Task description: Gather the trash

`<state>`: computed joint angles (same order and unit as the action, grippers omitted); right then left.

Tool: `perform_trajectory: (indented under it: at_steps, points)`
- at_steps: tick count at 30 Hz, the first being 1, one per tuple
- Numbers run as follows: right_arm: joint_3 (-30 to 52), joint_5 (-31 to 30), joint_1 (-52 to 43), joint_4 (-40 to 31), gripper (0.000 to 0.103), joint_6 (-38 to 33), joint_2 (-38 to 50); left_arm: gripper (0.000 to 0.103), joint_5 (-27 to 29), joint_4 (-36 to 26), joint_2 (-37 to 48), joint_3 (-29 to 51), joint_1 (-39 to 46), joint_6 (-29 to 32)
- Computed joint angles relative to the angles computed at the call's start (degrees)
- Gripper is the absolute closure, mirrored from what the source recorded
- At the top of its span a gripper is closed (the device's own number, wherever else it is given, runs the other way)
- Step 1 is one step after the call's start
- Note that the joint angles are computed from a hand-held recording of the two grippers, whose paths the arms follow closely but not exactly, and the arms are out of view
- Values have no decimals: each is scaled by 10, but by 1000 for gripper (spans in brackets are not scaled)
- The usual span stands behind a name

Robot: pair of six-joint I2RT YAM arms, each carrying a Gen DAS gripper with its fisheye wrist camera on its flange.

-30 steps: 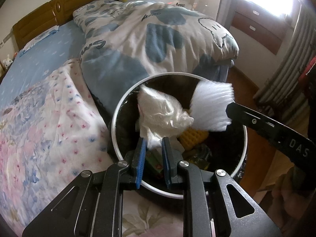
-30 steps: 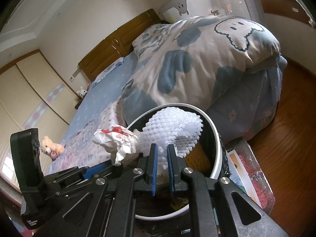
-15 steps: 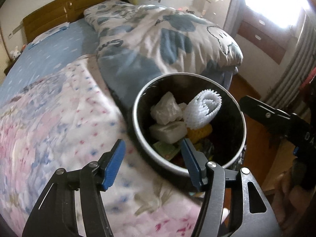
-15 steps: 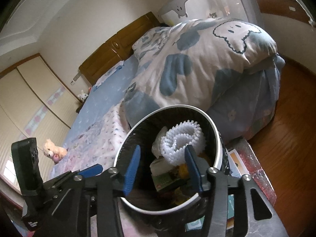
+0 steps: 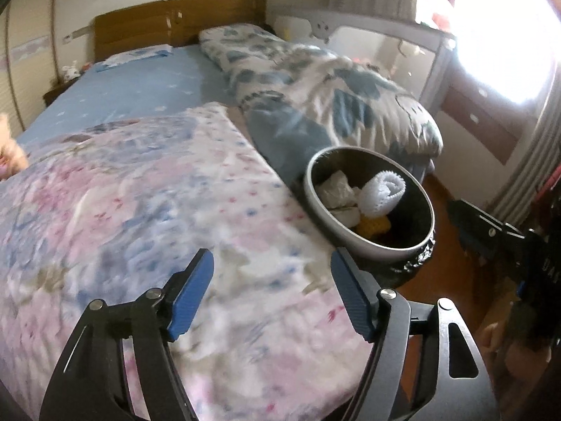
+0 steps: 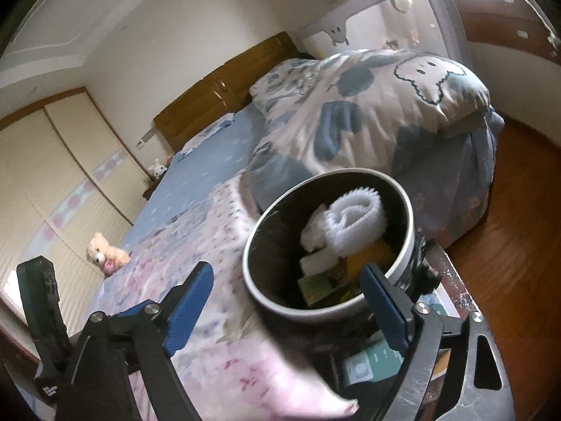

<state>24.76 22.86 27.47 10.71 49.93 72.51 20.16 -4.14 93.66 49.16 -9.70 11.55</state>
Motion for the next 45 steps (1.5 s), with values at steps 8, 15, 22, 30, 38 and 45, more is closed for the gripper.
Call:
perform_trajectory:
  at_steps: [8, 15, 22, 30, 38, 45]
  points:
    - [34, 119, 119, -38, 12, 43, 15, 19, 13, 64, -103, -101, 86, 2]
    - [108, 224, 197, -103, 4, 8, 40, 4, 15, 118, -176, -148, 140, -7]
    - [148, 349, 263, -58, 0, -137, 54, 0, 21, 229, -227, -205, 192, -23]
    - [115, 332, 239, 76, 0, -181, 121, 0, -24, 306, -198, -235, 194, -11]
    - [120, 318, 231, 118, 0, -193, 169, 0, -41, 325, -194, -249, 188, 2]
    - [133, 305, 230, 114, 0, -192, 186, 0, -46, 330, -186, -248, 186, 4]
